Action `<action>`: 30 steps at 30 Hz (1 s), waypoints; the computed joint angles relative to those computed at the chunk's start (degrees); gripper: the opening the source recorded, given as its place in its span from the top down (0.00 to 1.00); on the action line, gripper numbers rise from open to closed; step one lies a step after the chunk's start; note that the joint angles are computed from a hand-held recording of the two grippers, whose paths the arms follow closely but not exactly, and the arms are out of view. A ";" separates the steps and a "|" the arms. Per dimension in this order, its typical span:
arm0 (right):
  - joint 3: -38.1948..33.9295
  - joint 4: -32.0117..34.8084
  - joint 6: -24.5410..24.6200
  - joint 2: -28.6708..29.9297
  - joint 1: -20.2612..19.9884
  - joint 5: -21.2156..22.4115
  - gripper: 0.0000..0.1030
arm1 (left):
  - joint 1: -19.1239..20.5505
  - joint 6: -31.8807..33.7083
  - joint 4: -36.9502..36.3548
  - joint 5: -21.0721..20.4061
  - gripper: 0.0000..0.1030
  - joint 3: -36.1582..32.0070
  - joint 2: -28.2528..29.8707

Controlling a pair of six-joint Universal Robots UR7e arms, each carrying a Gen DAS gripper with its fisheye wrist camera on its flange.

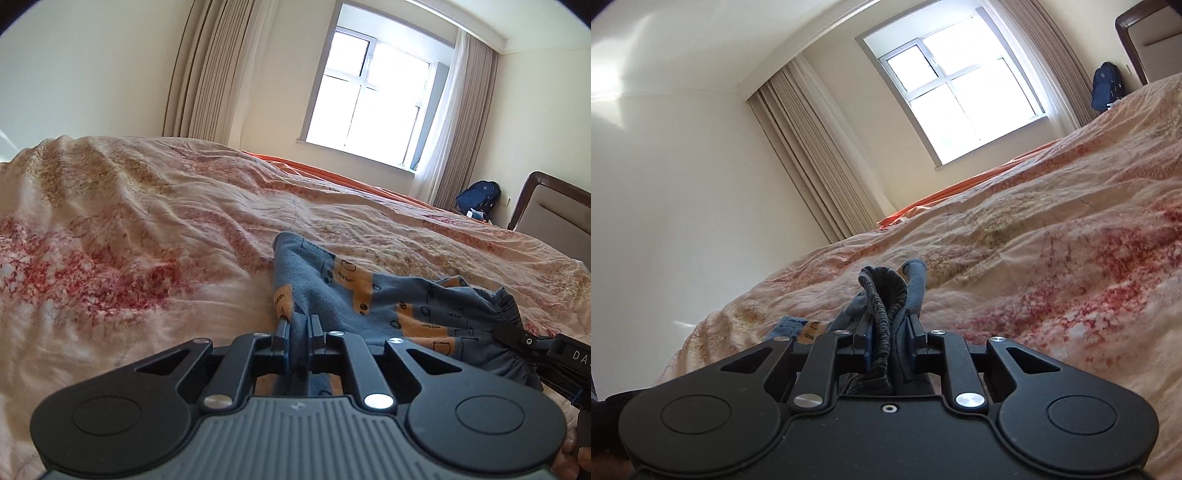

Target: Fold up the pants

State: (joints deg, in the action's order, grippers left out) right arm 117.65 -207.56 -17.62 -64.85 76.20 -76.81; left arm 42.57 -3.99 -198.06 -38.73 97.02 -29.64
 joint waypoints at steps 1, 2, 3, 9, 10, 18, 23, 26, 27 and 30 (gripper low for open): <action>0.02 0.08 0.54 0.02 -0.43 0.40 0.79 | -0.02 0.06 0.11 0.18 0.91 -0.09 0.05; 0.02 0.06 0.78 0.06 -0.63 0.51 0.78 | -0.11 -0.04 0.30 0.35 0.91 -0.11 0.04; 0.04 0.00 0.62 0.11 -0.67 0.38 0.78 | -0.18 -0.34 0.67 0.46 0.90 -0.12 -0.07; 0.93 -2.41 -1.05 -0.10 0.33 -2.21 0.64 | -1.55 -5.60 5.25 1.67 0.67 1.92 -2.55; 1.65 -2.77 -1.12 -0.77 0.30 -2.25 0.61 | -2.08 -6.77 6.07 1.82 0.58 2.76 -3.26; 10.68 -5.21 -1.58 -8.84 -0.54 -0.68 0.37 | -8.62 -14.60 7.96 6.96 0.25 11.71 -8.88; 17.44 -7.26 -3.19 -15.37 -1.51 1.69 0.22 | -13.92 -20.86 10.44 12.60 0.04 17.92 -12.50; 21.11 -8.73 -4.89 -18.94 -1.71 2.72 0.14 | -16.89 -26.45 14.96 15.04 0.01 21.10 -15.09; 22.08 -9.07 -5.37 -20.03 -1.66 2.94 0.13 | -17.83 -28.24 16.19 15.91 0.01 22.01 -15.74; 25.22 -9.33 -6.94 -23.94 -2.13 4.87 0.09 | -20.88 -34.40 21.09 18.36 0.01 25.09 -18.07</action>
State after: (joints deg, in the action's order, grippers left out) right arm 142.88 -216.89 -24.55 -88.79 74.06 -71.94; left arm 21.70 -38.39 -176.96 -20.37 122.11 -47.70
